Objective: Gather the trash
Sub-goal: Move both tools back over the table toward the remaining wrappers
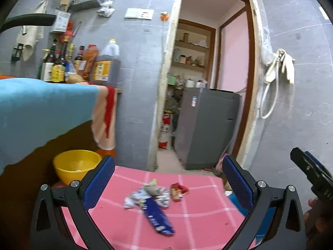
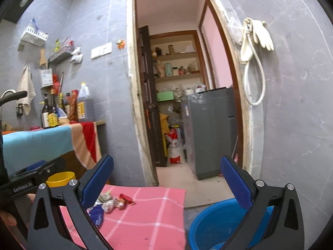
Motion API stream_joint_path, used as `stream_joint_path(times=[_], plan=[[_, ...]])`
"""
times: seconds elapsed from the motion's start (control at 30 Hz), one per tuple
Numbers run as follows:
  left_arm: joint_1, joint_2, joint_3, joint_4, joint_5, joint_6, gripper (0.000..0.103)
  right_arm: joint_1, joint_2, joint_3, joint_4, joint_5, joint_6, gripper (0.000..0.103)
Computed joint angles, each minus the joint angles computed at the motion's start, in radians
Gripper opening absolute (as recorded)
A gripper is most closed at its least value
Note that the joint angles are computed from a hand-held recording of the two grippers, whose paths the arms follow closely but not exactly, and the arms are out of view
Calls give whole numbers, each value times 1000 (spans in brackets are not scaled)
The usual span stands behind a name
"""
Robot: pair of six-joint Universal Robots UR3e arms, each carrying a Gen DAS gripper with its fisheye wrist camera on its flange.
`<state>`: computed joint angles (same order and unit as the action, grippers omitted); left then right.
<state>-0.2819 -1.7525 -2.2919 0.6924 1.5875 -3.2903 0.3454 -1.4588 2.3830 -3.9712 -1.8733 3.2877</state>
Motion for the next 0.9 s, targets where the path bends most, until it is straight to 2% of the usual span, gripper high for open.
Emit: stream_joint_path(times=[0.27,0.47,0.67,0.9], plan=[[132,69,-180,104,-41,39,101,132,127,-143,15,-66,-8,103],[192,26,-256,231,-52,60,101,188,218,-226,14,-88,-6,103],[215,-54,-260,289,-58,82,101,218,298,-301,26,-83,-30,103],[211,-148,-192,257,-52,106,101,200,360,-362,84,-41,-61,103]])
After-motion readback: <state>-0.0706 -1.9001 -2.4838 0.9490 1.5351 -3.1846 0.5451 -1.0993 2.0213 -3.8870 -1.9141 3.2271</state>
